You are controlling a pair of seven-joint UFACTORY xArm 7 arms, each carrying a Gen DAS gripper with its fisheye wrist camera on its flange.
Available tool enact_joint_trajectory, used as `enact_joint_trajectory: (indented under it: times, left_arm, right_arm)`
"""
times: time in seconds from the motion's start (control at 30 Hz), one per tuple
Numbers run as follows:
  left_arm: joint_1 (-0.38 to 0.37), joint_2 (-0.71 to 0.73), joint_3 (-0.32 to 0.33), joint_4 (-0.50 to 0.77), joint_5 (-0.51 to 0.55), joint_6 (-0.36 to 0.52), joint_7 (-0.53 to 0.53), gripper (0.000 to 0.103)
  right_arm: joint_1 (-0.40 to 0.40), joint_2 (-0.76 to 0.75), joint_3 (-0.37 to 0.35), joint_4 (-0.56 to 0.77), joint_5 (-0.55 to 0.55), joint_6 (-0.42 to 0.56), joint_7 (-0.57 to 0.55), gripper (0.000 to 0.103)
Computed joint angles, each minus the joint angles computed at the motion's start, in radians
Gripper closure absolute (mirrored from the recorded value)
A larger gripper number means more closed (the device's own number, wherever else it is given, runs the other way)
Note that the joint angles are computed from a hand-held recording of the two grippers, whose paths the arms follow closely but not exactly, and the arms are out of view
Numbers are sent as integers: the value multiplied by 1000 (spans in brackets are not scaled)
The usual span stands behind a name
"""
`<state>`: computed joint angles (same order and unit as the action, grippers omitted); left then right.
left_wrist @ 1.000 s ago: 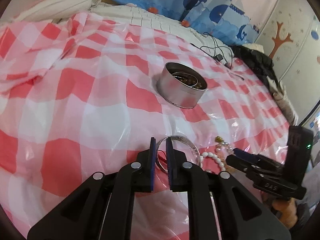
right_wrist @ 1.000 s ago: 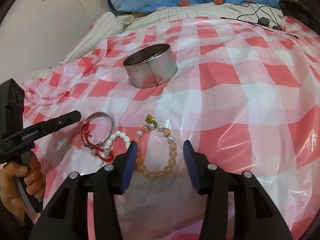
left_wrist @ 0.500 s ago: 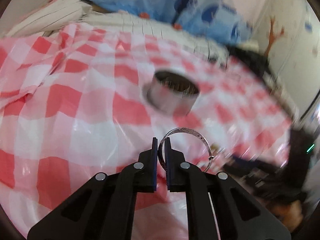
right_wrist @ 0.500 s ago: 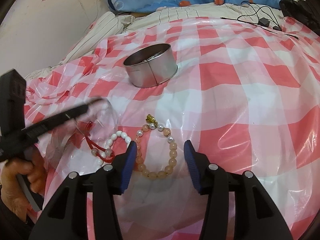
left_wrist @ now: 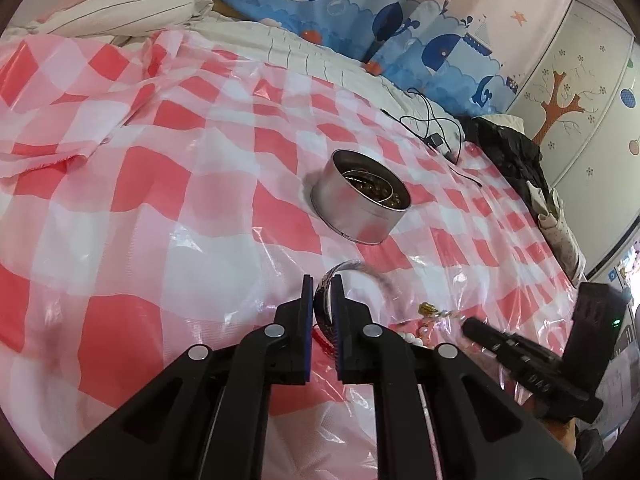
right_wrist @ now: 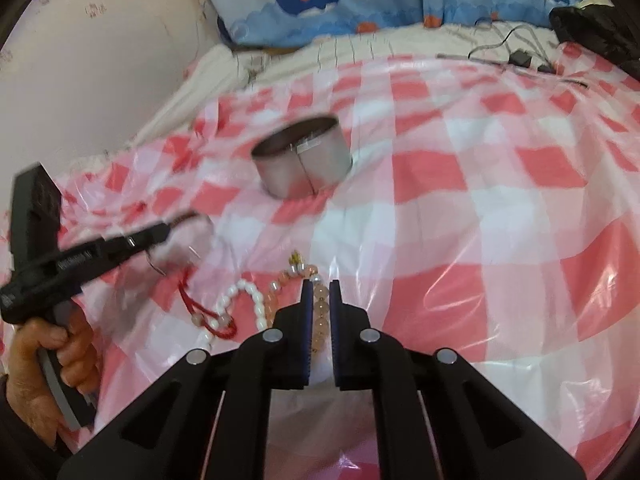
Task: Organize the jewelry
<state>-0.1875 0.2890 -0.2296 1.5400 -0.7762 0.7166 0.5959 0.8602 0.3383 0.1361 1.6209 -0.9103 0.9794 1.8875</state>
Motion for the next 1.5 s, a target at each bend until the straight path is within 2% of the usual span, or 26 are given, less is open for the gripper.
enact_joint_trajectory:
  times: [0.1, 0.2, 0.23, 0.3, 0.4, 0.53, 0.6, 0.67, 0.7, 0.73, 0.77, 0.9, 0.97, 1.07, 1.2, 1.5]
  left_arm:
    - [1, -1, -1, -1, -3, 1, 3, 94]
    - [-7, 0, 6, -3, 25, -7, -11, 94]
    - [-8, 2, 6, -3, 31, -10, -14, 94]
    - [-7, 6, 6, 0, 38, -10, -18, 94]
    - [-32, 6, 15, -9, 117, -53, -35, 94]
    - [-59, 12, 18, -13, 225, -75, -58, 93]
    - [-75, 17, 23, -11, 290, -73, -77, 88]
    - [-91, 24, 30, -9, 354, -66, -102, 88]
    - [-93, 19, 29, -19, 370, -76, -105, 88]
    - [-93, 15, 27, -24, 381, -80, -103, 88]
    - [-91, 8, 22, -33, 389, -87, -90, 96]
    - [-60, -17, -9, -49, 304, -85, -21, 99]
    - [-35, -30, -25, -51, 208, -74, 29, 99]
    - [-48, -33, -13, -50, 198, -85, 32, 99]
    - [-61, -27, 0, -46, 217, -81, 12, 99]
    - [-73, -40, 2, -63, 250, -115, 16, 99]
  right_arm:
    - [16, -17, -7, -8, -53, 29, 38, 95]
    - [-5, -10, 7, 1, -1, 46, 11, 92]
    - [-10, -11, 8, -3, 14, 43, 18, 77]
    - [-15, -17, 8, -15, 27, 39, 33, 57]
    - [-9, -2, 10, 8, 29, 66, 11, 56]
    - [-18, 27, 10, 39, 91, 78, -57, 54]
    - [-21, 44, 9, 59, 127, 86, -96, 54]
    - [-11, 63, 3, 87, 144, 110, -136, 55]
    - [-6, 72, 0, 100, 148, 115, -159, 67]
    - [-4, 73, -3, 99, 150, 103, -172, 92]
    - [-1, 74, -7, 98, 154, 101, -177, 95]
    - [19, 28, -27, 36, 94, 67, -84, 95]
    - [12, -18, -30, -34, 34, -5, 17, 95]
    - [-6, -71, -21, -114, -78, -85, 166, 95]
    - [-30, -68, 9, -103, -114, -86, 178, 95]
    - [-24, -62, 26, -78, -179, -56, 180, 95]
